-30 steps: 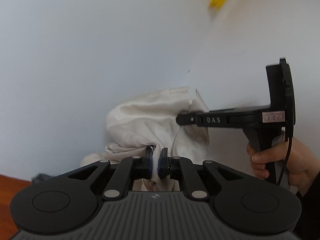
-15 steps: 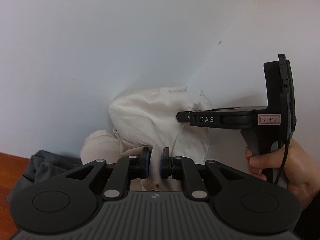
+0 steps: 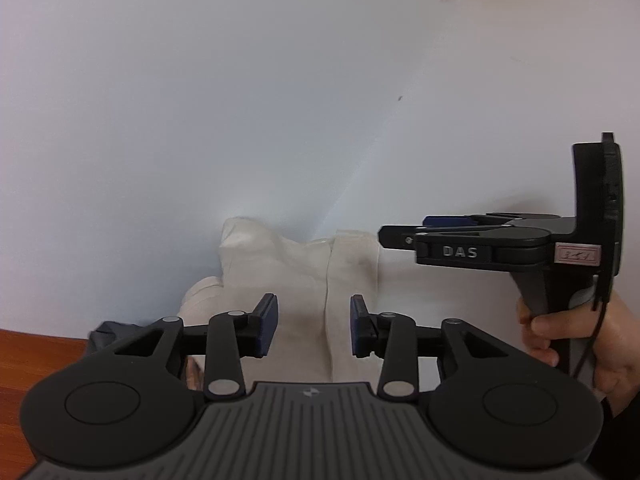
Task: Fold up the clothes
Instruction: 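Lift the shirt bundle with both grippers and carry it to the clothes pile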
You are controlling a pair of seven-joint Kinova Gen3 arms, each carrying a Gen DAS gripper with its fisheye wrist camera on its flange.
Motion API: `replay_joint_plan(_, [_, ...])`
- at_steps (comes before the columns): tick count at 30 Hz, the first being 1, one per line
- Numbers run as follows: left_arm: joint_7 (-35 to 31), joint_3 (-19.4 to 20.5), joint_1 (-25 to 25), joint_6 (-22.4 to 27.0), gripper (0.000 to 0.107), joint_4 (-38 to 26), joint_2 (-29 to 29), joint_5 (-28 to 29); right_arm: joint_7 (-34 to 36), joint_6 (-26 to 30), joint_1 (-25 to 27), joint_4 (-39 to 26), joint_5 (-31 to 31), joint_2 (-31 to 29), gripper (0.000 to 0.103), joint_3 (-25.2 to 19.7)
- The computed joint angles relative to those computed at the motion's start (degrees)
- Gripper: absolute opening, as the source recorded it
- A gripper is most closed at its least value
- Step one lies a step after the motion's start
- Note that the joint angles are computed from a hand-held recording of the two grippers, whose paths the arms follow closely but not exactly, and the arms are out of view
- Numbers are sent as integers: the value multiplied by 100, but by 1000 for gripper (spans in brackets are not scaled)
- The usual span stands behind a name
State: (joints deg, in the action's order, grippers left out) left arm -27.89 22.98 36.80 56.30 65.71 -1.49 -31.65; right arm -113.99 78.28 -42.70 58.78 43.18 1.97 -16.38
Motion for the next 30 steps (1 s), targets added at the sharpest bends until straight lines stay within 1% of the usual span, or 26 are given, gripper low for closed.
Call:
replay_joint_plan(2, [-40,89,65,218,47,-85,-41,-104,11,79,-44,53,3,-111,65,-55])
replay_joint_plan(3, [-50,129,86,329,50,-125,-65,-157,10,71,-23,145,-19,-200,65,-81])
replay_joint_plan(5, [-61,235,129,582,52,-242,-107,-287,-149,86,-17,304,68,-309,65,-241])
replay_joint_plan(7, [-58,350,156,803,56,-331,-154,-437,-170,246,-10,143,61,-360,67,-379])
replay_joint_plan(9, [-17,534,205,1064,64,-426,-196,-708,-93,507,-18,-153,-24,-441,68,-506])
replay_joint_plan(10, [-34,605,221,1155,65,-448,-228,-794,-139,549,-8,-142,-49,-498,70,-579])
replay_joint_plan(12, [-78,765,230,1335,70,-492,-292,-957,-254,616,29,-93,-67,-613,71,-751])
replay_joint_plan(14, [-125,969,214,1594,72,-611,-315,-1089,-345,697,78,-62,-91,-714,71,-943])
replay_joint_plan(15, [-156,979,280,1697,74,-651,-335,-1120,-374,733,105,-45,-99,-764,71,-1044])
replay_joint_plan(18, [-313,1433,351,2306,81,-1109,-266,-1388,-442,849,191,20,-24,-897,72,-1407])
replay_joint_plan(20, [-422,1530,423,2502,84,-1140,-302,-1504,-552,895,270,69,-38,-987,73,-1624])
replay_joint_plan(21, [-476,1631,453,2619,85,-1169,-302,-1606,-618,920,316,96,-35,-1029,74,-1739])
replay_joint_plan(23, [-591,1953,567,3027,87,-1334,-209,-2032,-741,952,415,171,-21,-1121,76,-1967])
replay_joint_plan(26, [-763,2129,911,3437,92,-1444,-131,-2505,-927,950,585,256,29,-1235,85,-2343])
replay_joint_plan(27, [-838,2130,1011,3540,94,-1485,-120,-2571,-1003,989,613,208,109,-1201,88,-2499])
replay_joint_plan(28, [-907,2084,1092,3589,94,-1493,-134,-2571,-1044,959,675,257,95,-1237,90,-2550])
replay_joint_plan(29, [-958,2054,1178,3666,95,-1507,-148,-2592,-1004,837,780,327,-12,-1285,90,-2494])
replay_joint_plan(30, [-1007,2050,1245,3750,96,-1527,-158,-2620,-1008,765,850,381,-61,-1318,95,-2487])
